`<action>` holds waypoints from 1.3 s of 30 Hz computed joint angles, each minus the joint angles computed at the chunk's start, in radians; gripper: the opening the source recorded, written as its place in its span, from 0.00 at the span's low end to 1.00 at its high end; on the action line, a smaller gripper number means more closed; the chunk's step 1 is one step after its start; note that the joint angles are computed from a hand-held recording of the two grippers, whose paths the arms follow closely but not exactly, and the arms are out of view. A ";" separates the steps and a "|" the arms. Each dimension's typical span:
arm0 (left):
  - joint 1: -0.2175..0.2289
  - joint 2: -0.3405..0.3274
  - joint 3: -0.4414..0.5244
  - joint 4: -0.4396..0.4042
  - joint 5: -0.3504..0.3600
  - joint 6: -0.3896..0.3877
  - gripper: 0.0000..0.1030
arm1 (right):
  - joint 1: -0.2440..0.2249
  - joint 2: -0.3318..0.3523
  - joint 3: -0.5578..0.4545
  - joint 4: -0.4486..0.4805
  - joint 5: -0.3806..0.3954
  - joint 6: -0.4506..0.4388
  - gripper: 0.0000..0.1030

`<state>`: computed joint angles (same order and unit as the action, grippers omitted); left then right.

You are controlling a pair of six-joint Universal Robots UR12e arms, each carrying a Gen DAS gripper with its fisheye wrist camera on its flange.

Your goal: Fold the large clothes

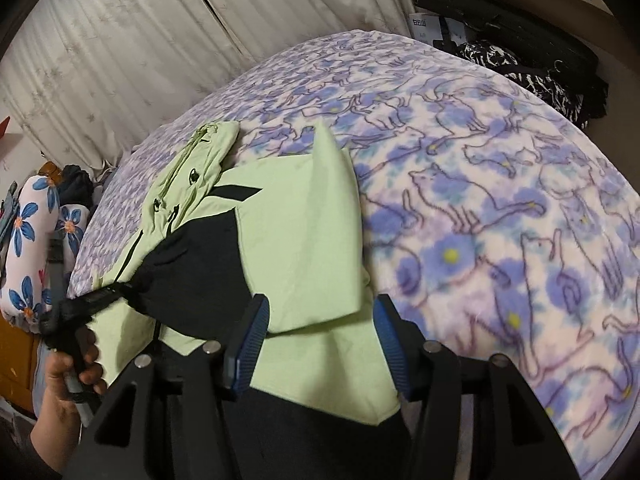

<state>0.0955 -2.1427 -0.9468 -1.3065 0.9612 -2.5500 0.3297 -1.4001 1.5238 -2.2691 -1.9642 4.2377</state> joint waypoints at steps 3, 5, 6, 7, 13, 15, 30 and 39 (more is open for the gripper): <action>0.021 0.003 0.003 0.095 -0.017 -0.071 0.21 | -0.014 0.004 -0.005 -0.003 0.009 -0.013 0.53; 0.032 -0.001 0.002 0.153 0.003 -0.103 0.21 | -0.027 0.013 -0.014 0.005 0.022 -0.023 0.53; 0.036 -0.006 0.005 0.169 0.022 -0.108 0.21 | -0.034 0.018 -0.016 0.004 0.031 -0.032 0.53; 0.039 -0.011 0.010 0.162 0.031 -0.104 0.21 | -0.042 0.025 -0.022 0.010 0.041 -0.040 0.53; 0.034 -0.065 0.077 0.018 0.114 -0.064 0.37 | -0.107 0.076 -0.064 0.045 0.132 -0.093 0.53; 0.036 -0.087 0.108 -0.030 0.106 -0.074 0.54 | -0.133 0.092 -0.074 0.055 0.171 -0.101 0.53; 0.007 -0.126 0.128 0.026 0.145 -0.076 0.32 | -0.191 0.155 -0.125 0.076 0.128 -0.183 0.02; 0.004 -0.115 0.119 0.010 0.195 -0.056 0.37 | -0.187 0.106 -0.081 0.046 0.181 -0.128 0.30</action>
<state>0.0997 -2.2575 -0.8280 -1.2970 1.1562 -2.6065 0.1423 -1.2943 1.4428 -2.2231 -1.7829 4.1095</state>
